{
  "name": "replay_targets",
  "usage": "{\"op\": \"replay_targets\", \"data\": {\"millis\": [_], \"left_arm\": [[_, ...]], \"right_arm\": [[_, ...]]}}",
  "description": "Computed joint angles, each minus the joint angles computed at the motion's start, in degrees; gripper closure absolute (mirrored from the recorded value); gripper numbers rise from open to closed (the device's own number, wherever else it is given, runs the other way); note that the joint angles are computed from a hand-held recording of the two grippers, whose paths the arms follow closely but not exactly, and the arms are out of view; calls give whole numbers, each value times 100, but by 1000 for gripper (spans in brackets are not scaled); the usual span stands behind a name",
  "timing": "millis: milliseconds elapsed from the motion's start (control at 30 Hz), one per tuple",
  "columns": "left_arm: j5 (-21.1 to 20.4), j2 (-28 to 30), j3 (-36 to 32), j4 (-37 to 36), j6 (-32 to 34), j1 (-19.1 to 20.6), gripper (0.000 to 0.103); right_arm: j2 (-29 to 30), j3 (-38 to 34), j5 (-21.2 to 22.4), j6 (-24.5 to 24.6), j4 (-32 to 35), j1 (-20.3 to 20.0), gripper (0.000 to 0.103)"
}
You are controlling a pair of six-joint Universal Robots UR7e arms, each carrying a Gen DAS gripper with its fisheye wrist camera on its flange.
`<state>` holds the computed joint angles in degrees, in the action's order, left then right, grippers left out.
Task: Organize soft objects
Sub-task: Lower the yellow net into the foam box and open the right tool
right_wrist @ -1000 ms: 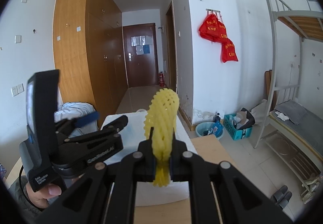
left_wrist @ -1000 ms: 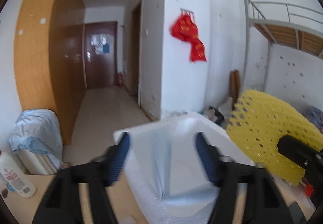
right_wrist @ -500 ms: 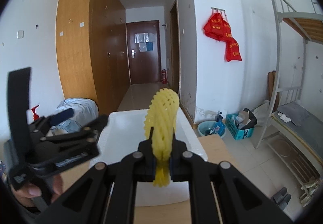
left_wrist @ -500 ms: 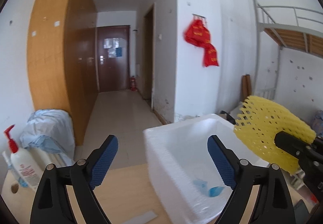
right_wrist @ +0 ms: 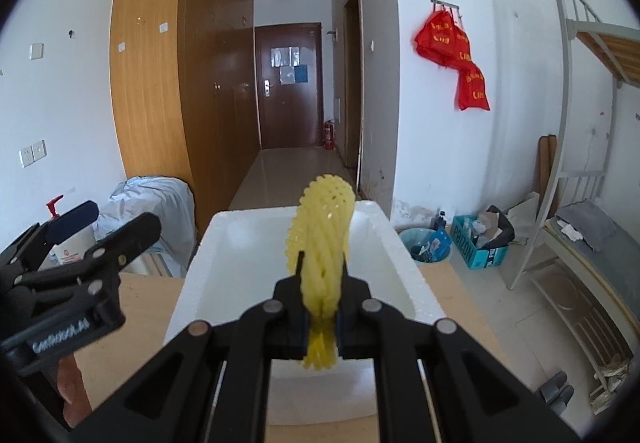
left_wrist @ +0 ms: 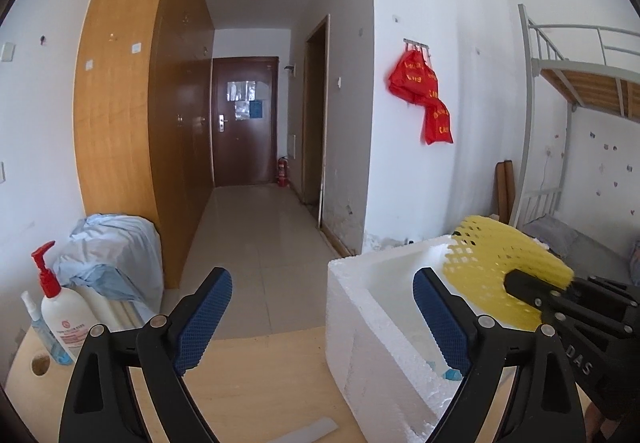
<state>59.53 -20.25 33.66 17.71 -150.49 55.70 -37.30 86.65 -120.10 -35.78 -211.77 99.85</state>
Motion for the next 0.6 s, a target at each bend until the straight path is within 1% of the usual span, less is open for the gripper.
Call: {"op": "replay_targets", "data": {"millis": [67, 233, 300, 333, 367, 400, 433, 467, 533, 600], "left_arm": [[-28, -37, 84, -112, 34, 7, 11], [0, 15, -53, 16, -44, 35, 11], [-23, 21, -66, 27, -80, 31, 11], [-22, 38, -106, 61, -83, 32, 11], [-45, 26, -88, 33, -66, 34, 11], [-45, 26, -88, 33, -66, 34, 11], [-54, 40, -114, 59, -77, 28, 11], [-53, 35, -113, 58, -95, 31, 11], [-53, 23, -99, 51, -83, 36, 11], [-76, 14, -105, 75, -91, 33, 11]], "right_arm": [[20, -46, -8, 40, 44, -13, 91], [73, -135, -9, 67, 77, -42, 91], [91, -145, -20, 74, 101, -45, 89], [104, -160, -54, 81, 93, -42, 81], [111, -173, -69, 84, 101, -39, 66], [120, -185, -88, 76, 91, -34, 57], [148, -190, -112, 20, -27, -25, 41], [171, -193, -116, -74, -173, -20, 33], [210, -216, -160, -211, -381, 11, 30], [168, -174, -125, -222, -379, 21, 29]]}}
